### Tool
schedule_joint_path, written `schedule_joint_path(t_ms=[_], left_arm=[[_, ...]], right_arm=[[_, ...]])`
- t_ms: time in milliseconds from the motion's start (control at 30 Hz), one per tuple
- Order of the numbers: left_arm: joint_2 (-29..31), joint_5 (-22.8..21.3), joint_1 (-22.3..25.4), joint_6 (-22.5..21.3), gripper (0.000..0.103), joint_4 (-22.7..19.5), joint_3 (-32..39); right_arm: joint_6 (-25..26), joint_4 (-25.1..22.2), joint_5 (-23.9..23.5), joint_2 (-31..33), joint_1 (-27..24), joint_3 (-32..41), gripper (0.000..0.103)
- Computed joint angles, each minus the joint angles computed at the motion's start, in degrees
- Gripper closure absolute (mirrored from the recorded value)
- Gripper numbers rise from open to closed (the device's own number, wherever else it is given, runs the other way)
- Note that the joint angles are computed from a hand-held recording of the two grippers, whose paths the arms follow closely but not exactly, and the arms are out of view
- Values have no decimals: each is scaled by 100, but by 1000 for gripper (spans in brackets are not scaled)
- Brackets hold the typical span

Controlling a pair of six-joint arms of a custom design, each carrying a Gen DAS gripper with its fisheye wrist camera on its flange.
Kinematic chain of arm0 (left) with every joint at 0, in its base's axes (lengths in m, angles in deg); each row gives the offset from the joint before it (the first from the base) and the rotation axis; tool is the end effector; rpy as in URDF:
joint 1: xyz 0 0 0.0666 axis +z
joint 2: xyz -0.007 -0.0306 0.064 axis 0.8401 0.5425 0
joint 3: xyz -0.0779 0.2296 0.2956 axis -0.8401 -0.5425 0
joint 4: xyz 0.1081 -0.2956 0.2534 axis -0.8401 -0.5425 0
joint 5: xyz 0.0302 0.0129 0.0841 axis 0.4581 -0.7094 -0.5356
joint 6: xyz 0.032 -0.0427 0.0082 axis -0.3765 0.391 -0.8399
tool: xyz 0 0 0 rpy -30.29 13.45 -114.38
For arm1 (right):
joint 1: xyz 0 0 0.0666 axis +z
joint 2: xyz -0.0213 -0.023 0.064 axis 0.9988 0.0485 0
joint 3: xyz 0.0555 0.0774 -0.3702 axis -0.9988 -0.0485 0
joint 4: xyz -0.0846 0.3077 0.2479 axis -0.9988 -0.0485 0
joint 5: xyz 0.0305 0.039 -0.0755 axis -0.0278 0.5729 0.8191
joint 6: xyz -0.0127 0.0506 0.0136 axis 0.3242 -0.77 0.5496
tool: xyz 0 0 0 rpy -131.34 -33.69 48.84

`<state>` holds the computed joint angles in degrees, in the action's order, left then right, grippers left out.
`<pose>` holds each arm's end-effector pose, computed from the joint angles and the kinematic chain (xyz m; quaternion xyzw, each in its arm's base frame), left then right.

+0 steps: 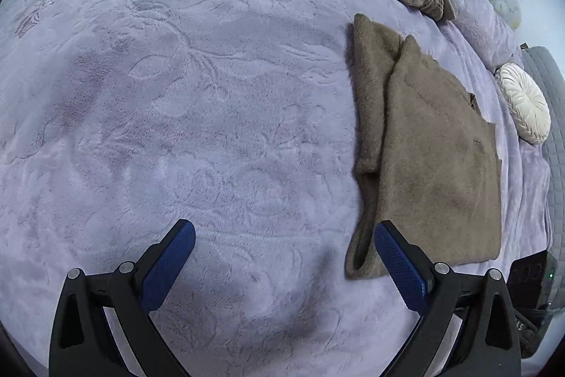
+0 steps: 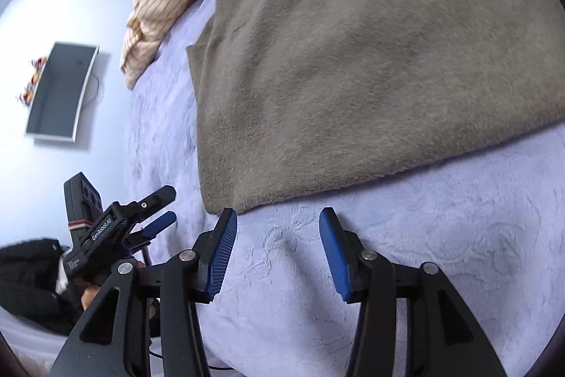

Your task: Fold small clothes

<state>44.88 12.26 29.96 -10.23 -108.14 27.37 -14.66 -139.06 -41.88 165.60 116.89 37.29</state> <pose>0.4192 -0.2203 0.5537 -0.1421 0.9699 -0.1556 0.1218 0.3876 0.2378 0.5142 0.1075 0.9201 0.3620 0.1038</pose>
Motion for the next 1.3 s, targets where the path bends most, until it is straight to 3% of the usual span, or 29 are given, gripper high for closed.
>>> schedule_joint_path(t_ms=[233,433,700,867,900,933,967,1033,1167,1300], left_arm=[[357,230,-186,204,2,224,385],[340,542,-135,444,2,626,263],[464,1218,27,507,2,1074,193],[548,1887,91,555,2,1577,158],[589,1986,92,570,2,1622,184],[648,2061,87,591,2,1655,228],[704,2143,89,592,2,1692,266],[837,2310,99,573,2,1760,362],[1055,2636,177,579,2,1942,512],[1277,3178,308,820,2,2382,604]], right_arm=[[-540,388,-51,-119,72,-347,50],[-895,863,-109,-187,-35,-575,50],[-2128,2296,-214,-317,-181,-1156,49],[-2370,2625,-295,-206,-210,-1174,49],[-2468,2699,-366,-229,-225,-1219,51],[-2549,2789,-457,-246,-252,-1266,61],[-2600,2830,-581,-211,-287,-1243,78],[-2559,2808,-641,-223,-345,-1200,93],[-2821,3466,-914,-320,-532,-1220,93],[-2617,3561,-1102,-259,-654,-947,93]])
